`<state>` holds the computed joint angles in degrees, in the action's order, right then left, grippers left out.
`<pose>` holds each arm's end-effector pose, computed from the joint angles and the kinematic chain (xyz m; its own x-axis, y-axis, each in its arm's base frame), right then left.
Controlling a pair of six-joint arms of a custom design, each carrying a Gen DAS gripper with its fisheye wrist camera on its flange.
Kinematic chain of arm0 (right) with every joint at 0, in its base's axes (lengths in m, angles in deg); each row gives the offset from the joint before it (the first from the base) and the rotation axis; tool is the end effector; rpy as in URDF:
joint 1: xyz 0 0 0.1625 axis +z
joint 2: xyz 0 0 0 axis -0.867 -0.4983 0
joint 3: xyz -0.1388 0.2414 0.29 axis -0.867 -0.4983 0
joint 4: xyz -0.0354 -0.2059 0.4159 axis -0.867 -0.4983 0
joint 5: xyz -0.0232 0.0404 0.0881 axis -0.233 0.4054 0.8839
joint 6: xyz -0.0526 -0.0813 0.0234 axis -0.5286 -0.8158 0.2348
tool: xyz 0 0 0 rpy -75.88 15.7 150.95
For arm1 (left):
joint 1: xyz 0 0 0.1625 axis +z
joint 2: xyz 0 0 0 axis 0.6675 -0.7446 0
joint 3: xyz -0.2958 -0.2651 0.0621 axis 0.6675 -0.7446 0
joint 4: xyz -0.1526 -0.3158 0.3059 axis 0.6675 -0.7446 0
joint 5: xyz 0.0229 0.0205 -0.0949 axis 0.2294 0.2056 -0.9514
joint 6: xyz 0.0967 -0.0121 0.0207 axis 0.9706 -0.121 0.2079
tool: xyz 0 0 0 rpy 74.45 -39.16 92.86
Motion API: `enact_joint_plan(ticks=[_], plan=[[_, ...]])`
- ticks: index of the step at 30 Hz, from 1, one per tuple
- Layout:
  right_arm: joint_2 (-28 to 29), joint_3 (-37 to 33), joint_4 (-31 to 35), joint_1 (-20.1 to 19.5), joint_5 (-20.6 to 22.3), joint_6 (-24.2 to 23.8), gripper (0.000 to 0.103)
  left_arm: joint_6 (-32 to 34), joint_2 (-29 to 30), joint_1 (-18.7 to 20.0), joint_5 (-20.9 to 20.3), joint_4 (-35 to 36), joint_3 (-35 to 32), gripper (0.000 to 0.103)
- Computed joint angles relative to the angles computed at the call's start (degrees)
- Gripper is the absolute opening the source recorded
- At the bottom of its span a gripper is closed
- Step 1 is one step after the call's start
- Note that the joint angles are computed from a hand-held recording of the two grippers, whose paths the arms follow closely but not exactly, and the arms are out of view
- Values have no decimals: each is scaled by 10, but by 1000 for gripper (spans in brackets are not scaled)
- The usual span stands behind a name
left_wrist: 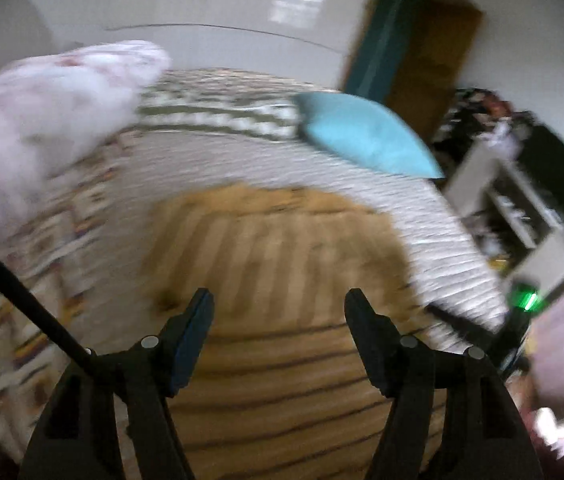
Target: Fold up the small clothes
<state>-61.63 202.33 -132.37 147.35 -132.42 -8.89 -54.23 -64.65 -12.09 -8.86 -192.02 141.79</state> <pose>0.0927 -0.4074 0.3483 -0.9324 0.0330 0.3600 -0.2608 0.6283 -0.7330 -0.4173 -0.4642 0.2347 -0.7994 0.3403 -0.4951 0.5555 0.7326 -0.3934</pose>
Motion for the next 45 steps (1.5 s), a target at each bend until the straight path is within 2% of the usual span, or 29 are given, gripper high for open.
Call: enact_joint_plan(ticks=[2, 4, 6, 9, 10, 11, 12, 14, 17, 19, 23, 27, 29, 30, 31, 32, 33, 35, 36, 38, 41, 43, 45], plan=[[25, -22, -1, 4, -8, -2, 58, -41, -65, -16, 39, 42, 45, 67], [58, -43, -13, 12, -36, -4, 60, -88, -131, -33, 85, 91, 86, 69], [85, -61, -13, 16, -64, -3, 62, -151, -196, -55, 145, 153, 123, 77], [118, -82, 10, 12, -93, 19, 62, -215, -258, -67, 192, 223, 152, 79], [128, -86, 15, 8, -97, 28, 62, -219, -263, -66, 196, 222, 157, 79], [131, -86, 15, 6, -93, 27, 60, -224, -272, -64, 199, 221, 165, 79], [132, -85, 11, 7, -90, 21, 40, -226, -280, -63, 200, 214, 175, 79], [140, -88, 8, 28, -131, 13, 10, -226, -283, -58, 198, 193, 190, 79], [139, -101, 25, 66, -179, 0, 7, -200, -240, -39, 184, 120, 197, 79], [139, -112, 14, 96, -208, -24, 7, -183, -219, -28, 170, 82, 200, 79], [157, -142, -27, 126, -242, -75, 7, -142, -170, -7, 136, 8, 201, 79], [206, -185, -48, 103, -286, -95, 8, -131, -126, 13, 101, -29, 195, 79], [233, -209, -14, 76, -330, -76, 8, -130, -110, 18, 87, -39, 193, 79], [234, -210, -1, 65, -344, -56, 12, -128, -102, 20, 82, -43, 191, 79], [223, -202, 8, 56, -334, -35, 12, -122, -98, 22, 79, -47, 190, 79], [196, -183, 20, 45, -301, -7, 14, -117, -92, 24, 76, -49, 187, 79], [169, -165, 25, 31, -257, 3, 19, -114, -86, 26, 75, -48, 184, 79], [113, -129, 47, 11, -200, 26, 32, -99, -71, 33, 73, -55, 171, 79], [84, -111, 58, 0, -173, 31, 33, -84, -61, 39, 73, -70, 164, 79], [48, -87, 73, -11, -152, 34, 34, -61, -33, 55, 77, -82, 139, 79], [13, -57, 64, -23, -146, 32, 35, -37, 24, 80, 95, -72, 89, 79], [-3, -37, 50, -34, -134, 29, 38, 6, 62, 87, 104, -93, 63, 79], [-16, -23, 44, -45, -115, 27, 39, 52, 107, 90, 131, -89, 29, 79]])
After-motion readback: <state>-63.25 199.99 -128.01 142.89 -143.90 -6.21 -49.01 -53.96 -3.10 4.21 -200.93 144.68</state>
